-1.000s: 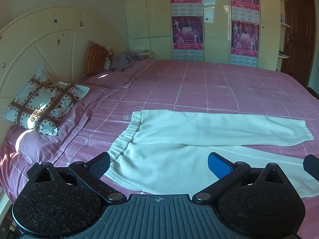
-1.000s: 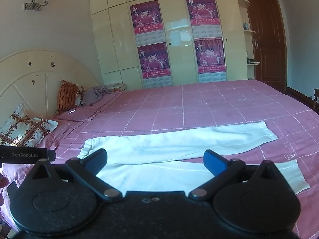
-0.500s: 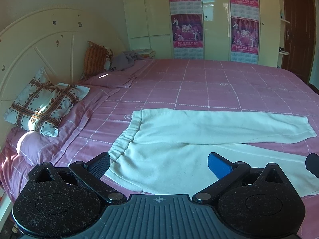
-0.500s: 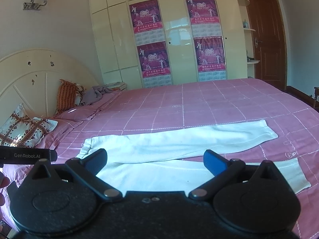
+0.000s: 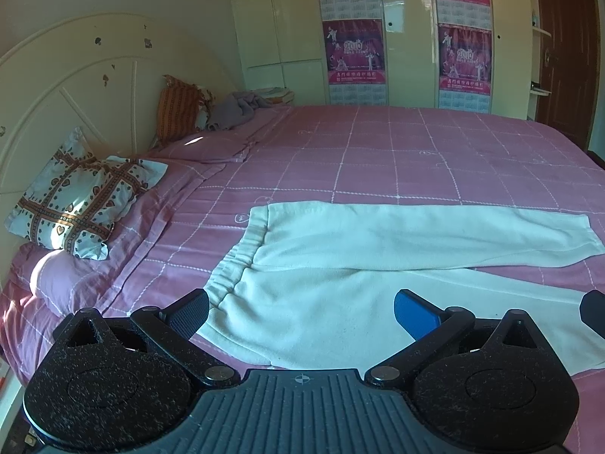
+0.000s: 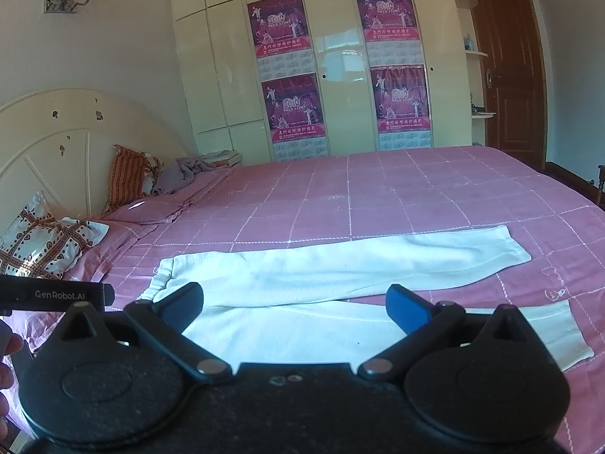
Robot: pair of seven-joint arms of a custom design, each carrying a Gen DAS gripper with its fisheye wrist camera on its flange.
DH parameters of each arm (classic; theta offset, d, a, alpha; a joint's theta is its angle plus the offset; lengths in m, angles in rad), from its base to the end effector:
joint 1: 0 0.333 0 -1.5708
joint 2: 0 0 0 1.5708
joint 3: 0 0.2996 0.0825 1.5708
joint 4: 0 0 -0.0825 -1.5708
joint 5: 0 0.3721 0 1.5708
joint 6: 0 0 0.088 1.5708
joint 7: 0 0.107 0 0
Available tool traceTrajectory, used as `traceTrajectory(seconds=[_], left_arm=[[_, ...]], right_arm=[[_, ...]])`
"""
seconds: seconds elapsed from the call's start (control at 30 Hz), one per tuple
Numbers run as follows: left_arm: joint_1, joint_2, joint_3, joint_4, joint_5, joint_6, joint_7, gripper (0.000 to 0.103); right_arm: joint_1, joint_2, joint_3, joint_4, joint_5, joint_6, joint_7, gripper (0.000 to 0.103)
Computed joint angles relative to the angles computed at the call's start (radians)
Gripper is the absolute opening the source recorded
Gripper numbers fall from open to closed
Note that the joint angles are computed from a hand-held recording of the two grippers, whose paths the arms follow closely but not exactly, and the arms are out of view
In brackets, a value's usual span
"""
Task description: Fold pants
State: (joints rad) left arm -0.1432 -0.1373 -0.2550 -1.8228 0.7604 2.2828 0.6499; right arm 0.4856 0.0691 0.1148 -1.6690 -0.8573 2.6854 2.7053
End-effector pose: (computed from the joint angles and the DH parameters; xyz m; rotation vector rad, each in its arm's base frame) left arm 0.5140 -0.2090 0.6458 -1.7496 1.4625 -0.5641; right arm 0.4994 0.3679 0.6441 -1.5287 1.4443 -0.7318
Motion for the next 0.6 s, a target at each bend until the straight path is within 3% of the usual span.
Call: traceTrajectory(seconds=[0.3, 0.6], left_arm=[[-0.001, 0.024, 0.008, 0.018, -0.005, 0.003, 0.010, 0.103], [-0.002, 0.064, 0.028, 0.044, -0.027, 0.007, 0.032, 0.103]], right_arm=[[0.012, 0.016, 0.004, 0.037, 0.076, -0.078, -0.116, 0.103], [0.015, 0.045, -0.004, 0.063, 0.125, -0.080, -0.164, 0.103]])
